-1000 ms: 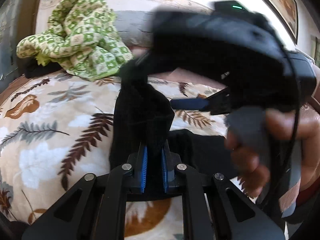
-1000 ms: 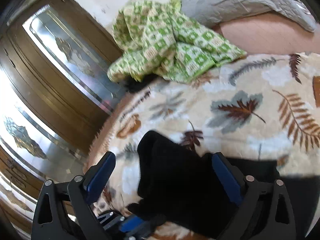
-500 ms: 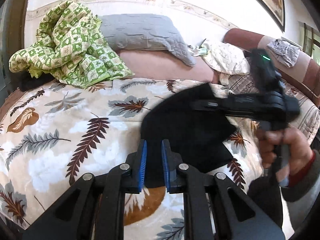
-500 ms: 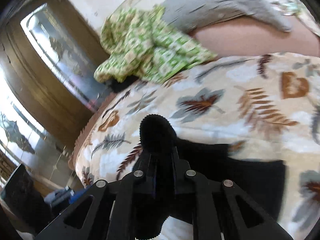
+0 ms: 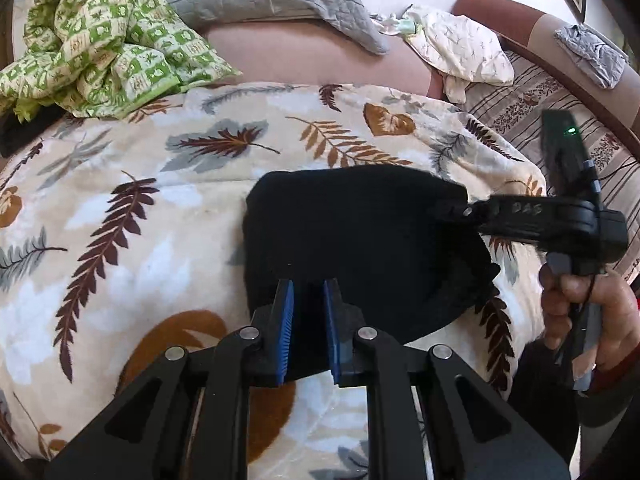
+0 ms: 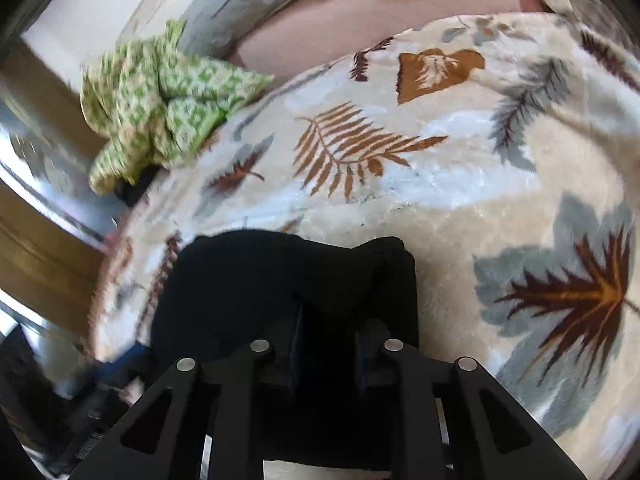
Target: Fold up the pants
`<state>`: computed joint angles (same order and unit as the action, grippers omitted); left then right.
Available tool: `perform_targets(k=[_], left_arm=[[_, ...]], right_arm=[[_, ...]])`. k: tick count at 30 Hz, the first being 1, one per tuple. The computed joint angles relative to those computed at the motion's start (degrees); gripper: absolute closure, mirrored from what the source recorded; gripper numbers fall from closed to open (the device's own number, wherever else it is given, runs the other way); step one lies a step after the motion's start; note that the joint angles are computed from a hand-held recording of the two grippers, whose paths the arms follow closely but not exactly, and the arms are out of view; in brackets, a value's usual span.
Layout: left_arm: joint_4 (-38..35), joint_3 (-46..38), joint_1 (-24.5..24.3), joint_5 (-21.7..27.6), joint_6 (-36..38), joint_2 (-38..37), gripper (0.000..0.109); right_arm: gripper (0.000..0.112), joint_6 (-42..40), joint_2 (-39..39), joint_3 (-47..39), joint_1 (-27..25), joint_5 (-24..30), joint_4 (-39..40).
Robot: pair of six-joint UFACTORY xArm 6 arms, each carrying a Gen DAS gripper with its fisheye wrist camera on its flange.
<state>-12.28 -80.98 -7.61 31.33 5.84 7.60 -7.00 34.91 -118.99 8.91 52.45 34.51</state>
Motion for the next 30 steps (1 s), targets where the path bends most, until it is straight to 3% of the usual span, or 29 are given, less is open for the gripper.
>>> perform_targets(k=[3, 5, 8, 13, 18, 21, 22, 25, 30], left_arm=[[1.37, -1.57, -0.05, -0.77, -0.69, 0.5, 0.095], [3.56, -4.76, -0.04, -0.21, -2.76, 2.28, 0.084], [5.71, -9.76, 0.04, 1.44, -5.57, 5.87, 0.077], [10.8, -20.25, 0.11, 8.35, -11.73, 13.94, 0.077], [12.88, -22.2, -0.68, 8.06, -13.11, 16.21, 0.071], [13.74, -22.76, -1.11, 7.67, -12.94, 16.94, 0.067], [13.69, -22.97, -1.15, 7.58, -13.02, 17.16, 0.066], [13.24, -23.8, -1.1, 7.71, -13.06, 17.82, 0.065], [13.52, -24.49, -1.36, 7.74, -12.81, 18.51, 0.063]], right_arm=[[0.078, 1.97, -2.81, 2.43, 0.41, -3.73, -6.73], [0.078, 0.48, -3.49, 2.35, 0.27, -3.97, -5.91], [0.078, 0.2, -3.27, 1.09, 0.87, -4.36, -8.03], [0.077, -1.45, -4.63, 2.67, 2.49, -8.11, -9.61], [0.07, -2.63, -4.98, 3.21, 3.14, -10.43, -9.8], [0.07, -1.25, -7.0, 6.63, 3.01, -16.01, -10.67], [0.07, -3.76, -6.43, 5.5, 2.76, -14.78, -7.27], [0.07, -10.77, -1.41, -2.48, 1.88, -4.26, 1.29], [0.072, -2.41, 6.18, -10.91, 2.99, 0.71, -11.34]])
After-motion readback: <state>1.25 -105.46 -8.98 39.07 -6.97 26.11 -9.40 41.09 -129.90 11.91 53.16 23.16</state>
